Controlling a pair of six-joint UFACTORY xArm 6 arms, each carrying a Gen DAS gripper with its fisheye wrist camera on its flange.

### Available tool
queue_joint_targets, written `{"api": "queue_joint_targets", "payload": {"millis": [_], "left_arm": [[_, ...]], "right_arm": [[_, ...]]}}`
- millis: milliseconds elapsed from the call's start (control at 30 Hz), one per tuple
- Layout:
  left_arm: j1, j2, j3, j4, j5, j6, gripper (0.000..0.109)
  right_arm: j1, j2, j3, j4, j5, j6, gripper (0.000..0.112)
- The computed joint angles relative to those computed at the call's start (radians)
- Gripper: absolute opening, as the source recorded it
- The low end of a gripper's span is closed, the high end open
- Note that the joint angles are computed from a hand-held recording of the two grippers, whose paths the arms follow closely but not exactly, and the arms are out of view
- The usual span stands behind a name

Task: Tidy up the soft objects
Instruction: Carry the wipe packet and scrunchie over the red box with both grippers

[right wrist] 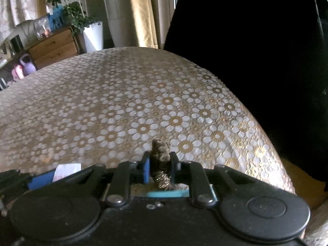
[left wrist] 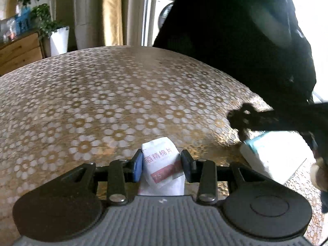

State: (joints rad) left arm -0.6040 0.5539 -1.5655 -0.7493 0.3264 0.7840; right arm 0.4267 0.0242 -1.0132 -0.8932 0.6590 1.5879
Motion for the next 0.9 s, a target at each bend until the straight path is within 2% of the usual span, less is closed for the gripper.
{"api": "queue_joint_targets", "payload": {"millis": [333,533,900], "left_arm": [[0.069,-0.102,0.07,-0.064,0.056,0.025,0.038],[0.105,-0.174,0.11,-0.073,0.1,-0.001,0.038],[0.248,-0.344,0.217,-0.075,0.202,0.03,0.038]], "right_arm": [[0.118,-0.047,-0.017,0.0,0.043,0.019,0.018],[0.2,-0.024,-0.106,0.011,0.092,0.0,0.018],[0.321,0.085,-0.318,0.009,0.138,-0.02,0.018]]}}
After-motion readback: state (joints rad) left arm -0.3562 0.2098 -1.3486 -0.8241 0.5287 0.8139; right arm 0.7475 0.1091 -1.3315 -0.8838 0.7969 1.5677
